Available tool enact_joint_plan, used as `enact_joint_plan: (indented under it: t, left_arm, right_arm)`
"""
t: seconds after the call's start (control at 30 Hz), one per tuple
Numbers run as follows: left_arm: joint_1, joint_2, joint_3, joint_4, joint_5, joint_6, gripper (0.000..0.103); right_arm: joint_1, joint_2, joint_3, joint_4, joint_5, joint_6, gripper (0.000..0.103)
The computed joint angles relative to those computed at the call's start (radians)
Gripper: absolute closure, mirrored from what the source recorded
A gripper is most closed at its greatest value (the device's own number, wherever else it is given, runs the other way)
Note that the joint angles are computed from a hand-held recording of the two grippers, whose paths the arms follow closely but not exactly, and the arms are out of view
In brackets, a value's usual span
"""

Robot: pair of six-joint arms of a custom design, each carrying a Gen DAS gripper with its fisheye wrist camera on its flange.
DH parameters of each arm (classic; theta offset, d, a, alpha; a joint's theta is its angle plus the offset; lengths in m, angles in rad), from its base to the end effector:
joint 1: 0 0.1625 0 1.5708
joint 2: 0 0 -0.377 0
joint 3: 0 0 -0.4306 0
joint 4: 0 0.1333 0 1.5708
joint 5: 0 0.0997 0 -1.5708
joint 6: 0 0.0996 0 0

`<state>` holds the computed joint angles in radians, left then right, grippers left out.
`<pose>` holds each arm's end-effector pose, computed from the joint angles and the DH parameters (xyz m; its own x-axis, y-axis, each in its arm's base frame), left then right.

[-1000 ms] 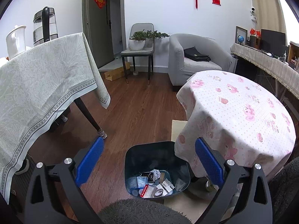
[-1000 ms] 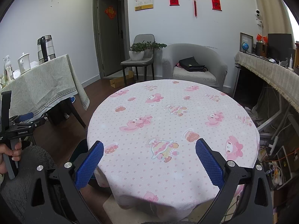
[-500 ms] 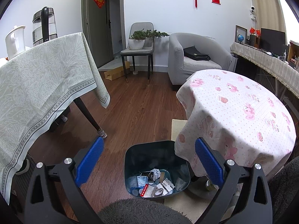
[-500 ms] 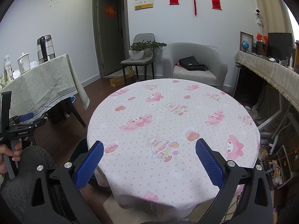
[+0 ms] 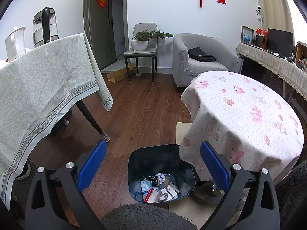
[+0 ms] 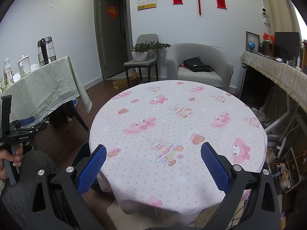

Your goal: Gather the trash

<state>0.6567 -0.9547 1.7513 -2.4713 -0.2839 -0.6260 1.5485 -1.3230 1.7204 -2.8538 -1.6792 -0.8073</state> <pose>-0.3521 -0.5604 0.1449 -0.6640 -0.2253 -0.7130 0.4920 0.5864 -0.6435 0.1085 -0.6318 0.3759 -0.6961 -0.3838 0.6067 -0.7069 0.5140 -0.4859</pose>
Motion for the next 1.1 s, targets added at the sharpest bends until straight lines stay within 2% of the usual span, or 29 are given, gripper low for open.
enact_joint_plan:
  t: [1.1]
  left_arm:
    - [0.004, 0.000, -0.004, 0.021, -0.001, -0.001, 0.003]
  right_arm:
    - [-0.002, 0.001, -0.001, 0.000, -0.002, 0.001, 0.003]
